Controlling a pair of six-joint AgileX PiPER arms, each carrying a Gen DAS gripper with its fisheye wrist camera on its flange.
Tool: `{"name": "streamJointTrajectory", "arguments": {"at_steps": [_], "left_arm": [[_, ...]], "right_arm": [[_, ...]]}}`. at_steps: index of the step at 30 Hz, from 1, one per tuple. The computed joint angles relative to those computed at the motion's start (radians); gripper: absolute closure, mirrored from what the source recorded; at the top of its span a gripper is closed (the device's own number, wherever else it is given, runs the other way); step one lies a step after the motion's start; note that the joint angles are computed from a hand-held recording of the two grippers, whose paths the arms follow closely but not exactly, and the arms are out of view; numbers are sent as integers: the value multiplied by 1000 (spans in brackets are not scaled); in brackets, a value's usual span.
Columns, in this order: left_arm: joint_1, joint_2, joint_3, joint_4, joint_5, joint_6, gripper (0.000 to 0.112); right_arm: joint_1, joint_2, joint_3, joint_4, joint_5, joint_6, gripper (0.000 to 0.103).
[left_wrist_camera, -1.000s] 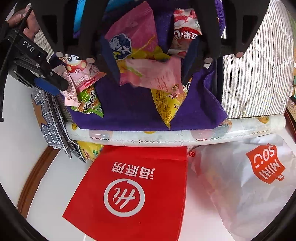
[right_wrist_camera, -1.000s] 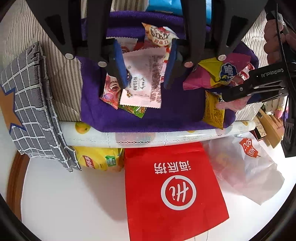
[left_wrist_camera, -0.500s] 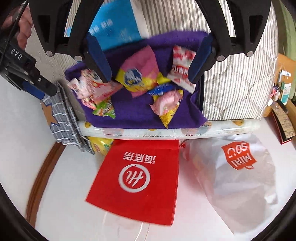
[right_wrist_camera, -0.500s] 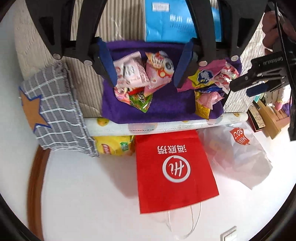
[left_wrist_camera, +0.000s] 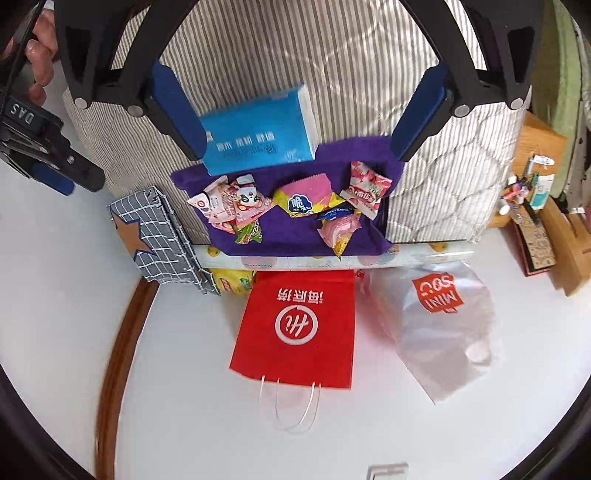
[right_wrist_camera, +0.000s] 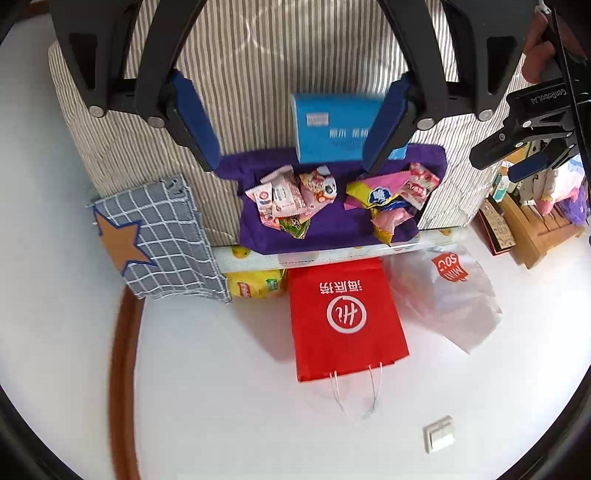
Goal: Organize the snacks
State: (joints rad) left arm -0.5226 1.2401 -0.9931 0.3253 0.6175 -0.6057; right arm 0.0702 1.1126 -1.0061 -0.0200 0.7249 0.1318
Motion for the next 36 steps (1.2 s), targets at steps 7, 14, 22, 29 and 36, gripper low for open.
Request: {"name": "streamJointTrajectory", "arguments": {"at_steps": [7,14,22,29,36], "left_arm": [[-236,-145,86,278,142,-345,9],[-461,-203,143,446,297,-597,9],[-591,-233,162,527,411,-710,9],[-638,-250,163,550,465,-744,9],[-659,-239,159,557,485,-756,9]], "right_arm": [[-60,-219,108,48,54,-55,3],[-184,-369,171,146,117,-188,0],[-236,-444,189,190,153,-254,0],[-189,-471,192,143,161,-199,0],[-297,-475,194,249,184,-318,0]]}}
